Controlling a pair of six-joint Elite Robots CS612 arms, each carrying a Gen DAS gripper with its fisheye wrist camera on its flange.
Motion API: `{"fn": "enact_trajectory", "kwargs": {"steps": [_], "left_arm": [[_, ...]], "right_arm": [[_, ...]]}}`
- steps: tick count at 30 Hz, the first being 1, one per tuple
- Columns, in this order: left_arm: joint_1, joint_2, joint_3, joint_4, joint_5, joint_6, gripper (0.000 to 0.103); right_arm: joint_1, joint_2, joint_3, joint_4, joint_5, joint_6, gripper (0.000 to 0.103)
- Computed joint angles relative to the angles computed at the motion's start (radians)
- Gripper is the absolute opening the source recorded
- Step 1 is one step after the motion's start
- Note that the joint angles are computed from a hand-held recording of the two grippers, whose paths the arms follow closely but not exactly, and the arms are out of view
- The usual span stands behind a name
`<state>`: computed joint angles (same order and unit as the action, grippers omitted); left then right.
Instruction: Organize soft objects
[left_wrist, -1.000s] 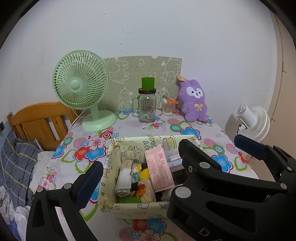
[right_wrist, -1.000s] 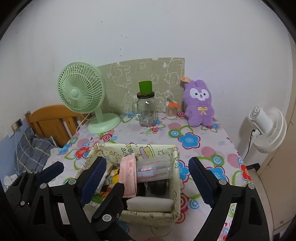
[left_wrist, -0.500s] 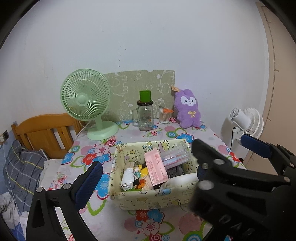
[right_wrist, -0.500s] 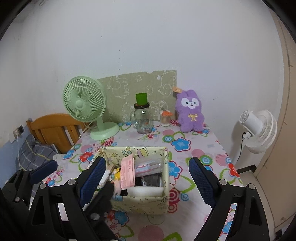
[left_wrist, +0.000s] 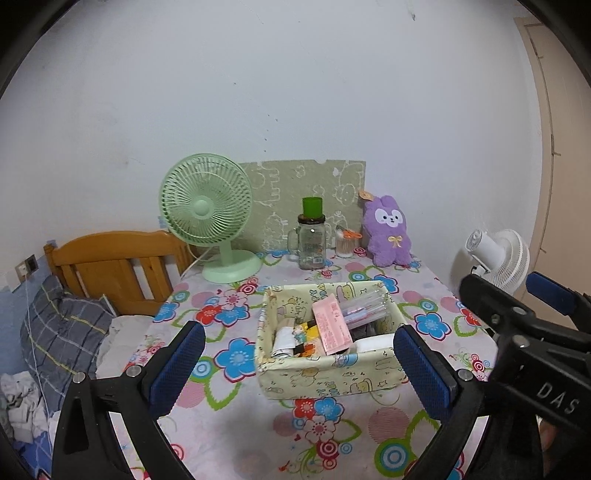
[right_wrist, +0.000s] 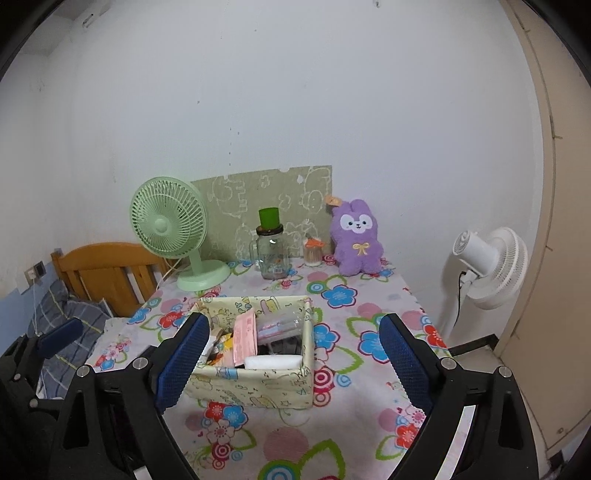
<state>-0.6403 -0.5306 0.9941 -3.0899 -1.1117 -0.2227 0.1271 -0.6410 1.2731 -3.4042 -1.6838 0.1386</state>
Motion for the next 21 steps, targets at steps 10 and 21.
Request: {"fn": "enact_trajectory", "kwargs": {"steps": [10,21], "left_arm": [[-0.006,-0.046,0.102,-0.078,0.032,-0.035,0.103],[-0.008,-0.062,0.141,-0.124,0.027,-0.049,0.103]], "right_arm": [[-0.001,-0.025,0.069,-0.067,-0.030,-0.005,0.095],[0.001,-0.033,0.101,-0.102,-0.040,0.006,0.095]]}}
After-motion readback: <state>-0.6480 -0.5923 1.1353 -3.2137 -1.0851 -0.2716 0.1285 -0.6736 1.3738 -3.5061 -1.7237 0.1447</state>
